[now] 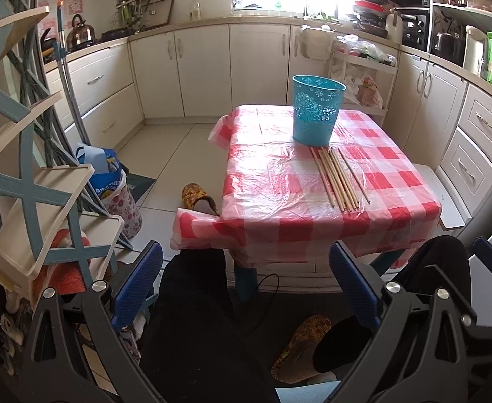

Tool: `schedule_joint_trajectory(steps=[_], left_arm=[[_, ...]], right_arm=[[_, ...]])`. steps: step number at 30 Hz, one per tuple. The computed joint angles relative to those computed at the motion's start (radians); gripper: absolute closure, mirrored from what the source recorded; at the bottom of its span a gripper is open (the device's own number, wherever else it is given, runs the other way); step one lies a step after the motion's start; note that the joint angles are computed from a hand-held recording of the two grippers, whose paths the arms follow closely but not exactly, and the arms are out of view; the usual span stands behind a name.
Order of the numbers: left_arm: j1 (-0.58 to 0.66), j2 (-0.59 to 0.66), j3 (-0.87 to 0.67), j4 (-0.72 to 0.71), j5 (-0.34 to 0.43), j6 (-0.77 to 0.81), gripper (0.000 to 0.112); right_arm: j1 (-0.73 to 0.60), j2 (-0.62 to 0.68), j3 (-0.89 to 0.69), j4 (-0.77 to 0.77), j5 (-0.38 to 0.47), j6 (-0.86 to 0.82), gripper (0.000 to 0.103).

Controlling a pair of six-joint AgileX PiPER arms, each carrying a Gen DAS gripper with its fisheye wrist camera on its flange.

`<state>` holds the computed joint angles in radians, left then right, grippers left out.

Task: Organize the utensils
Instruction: 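Move both tools toward the wooden sticks beside the teal bin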

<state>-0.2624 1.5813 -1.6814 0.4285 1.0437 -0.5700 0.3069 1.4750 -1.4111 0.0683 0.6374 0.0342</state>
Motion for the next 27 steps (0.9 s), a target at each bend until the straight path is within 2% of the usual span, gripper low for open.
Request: schedule_joint_trajectory(steps=[5,12,27], left_arm=[[-0.019,-0.003,0.004,0.008,-0.014,-0.014,0.017],[-0.044,-0.006,0.0,0.048,-0.016,-0.035,0.017],[-0.039,0.004,0.0,0.023,-0.014,-0.016,0.017]], right_arm=[[0.022,-0.044,0.036,-0.079,-0.052,0.017,0.006],[-0.02,-0.072,0.046,-0.003,-0.088,-0.021,0.006],[-0.022,-0.054,0.057,0.026,-0.066,-0.035,0.006]])
